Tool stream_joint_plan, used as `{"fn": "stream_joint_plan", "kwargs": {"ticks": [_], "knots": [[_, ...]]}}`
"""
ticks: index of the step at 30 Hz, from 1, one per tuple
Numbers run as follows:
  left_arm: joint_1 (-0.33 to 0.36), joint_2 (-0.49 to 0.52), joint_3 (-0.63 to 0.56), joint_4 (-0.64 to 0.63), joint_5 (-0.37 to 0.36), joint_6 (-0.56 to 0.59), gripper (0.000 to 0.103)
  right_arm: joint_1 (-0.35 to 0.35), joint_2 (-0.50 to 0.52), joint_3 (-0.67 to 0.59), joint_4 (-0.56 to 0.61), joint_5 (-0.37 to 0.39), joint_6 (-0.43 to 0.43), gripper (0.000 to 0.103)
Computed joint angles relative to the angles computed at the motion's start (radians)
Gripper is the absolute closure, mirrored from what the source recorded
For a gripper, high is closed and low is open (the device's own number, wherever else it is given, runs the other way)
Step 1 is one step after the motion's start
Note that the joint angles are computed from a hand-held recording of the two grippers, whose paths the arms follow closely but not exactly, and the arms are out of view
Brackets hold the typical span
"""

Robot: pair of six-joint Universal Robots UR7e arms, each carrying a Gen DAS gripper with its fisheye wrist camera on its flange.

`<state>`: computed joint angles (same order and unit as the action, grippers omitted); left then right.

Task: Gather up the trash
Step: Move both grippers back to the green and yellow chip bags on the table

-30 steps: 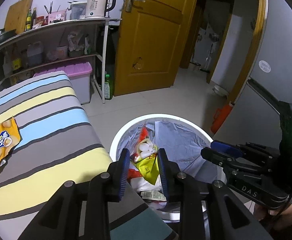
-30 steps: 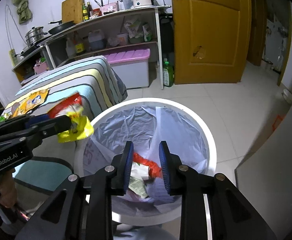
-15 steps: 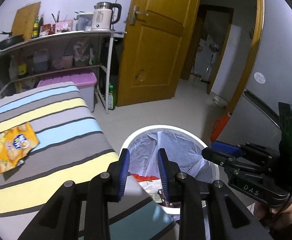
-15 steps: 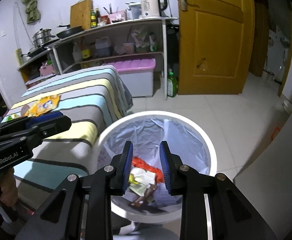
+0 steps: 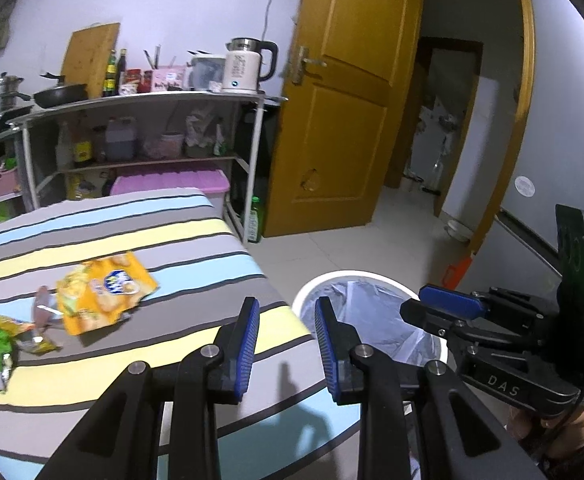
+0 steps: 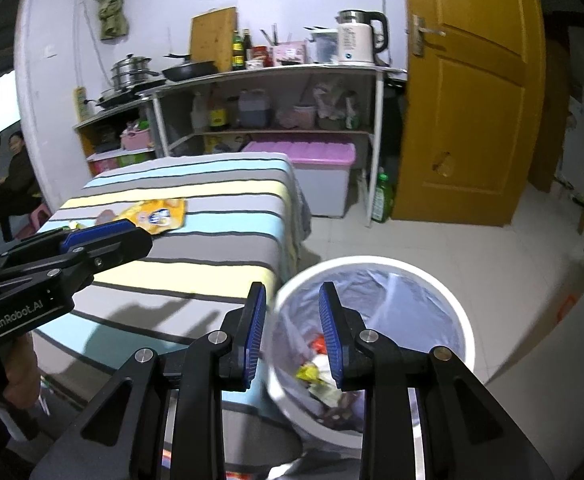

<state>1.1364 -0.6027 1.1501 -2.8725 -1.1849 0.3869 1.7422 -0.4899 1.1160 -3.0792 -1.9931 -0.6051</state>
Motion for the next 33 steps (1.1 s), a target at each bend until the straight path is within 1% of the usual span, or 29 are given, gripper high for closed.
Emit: {"fn": "stream_joint_plan", "kwargs": {"ticks": [12,21,24,26,30,33], "knots": [[0.014,-0.102,0.128,-0.115,0.064,0.001,0.075,0.040,0.032,-0.014,0.029,0.044,-0.038,0.074],[0.036,-0.160,0.196,-0.178,0.124,-0.007,0.075,0.057,0.066,-0.052,0.091,0.095,-0.048,0.074],[0.044,-0.172,0.206,-0.193,0.143,-0.010,0.075,0.062,0.084,-0.079,0.117,0.111,-0.049,0.069],[0.051,-0.178,0.207,-0.201,0.156,-0.010,0.075,0.065,0.095,-0.094,0.128,0.119,-0.049,0.059],[0.067,-0.185,0.199,-0.209,0.178,-0.013,0.073,0.071,0.122,-0.133,0.157,0.133,-0.055,0.058],[0.081,-0.192,0.195,-0.220,0.188,-0.012,0.068,0.074,0.140,-0.160,0.177,0.135,-0.061,0.058]]}}
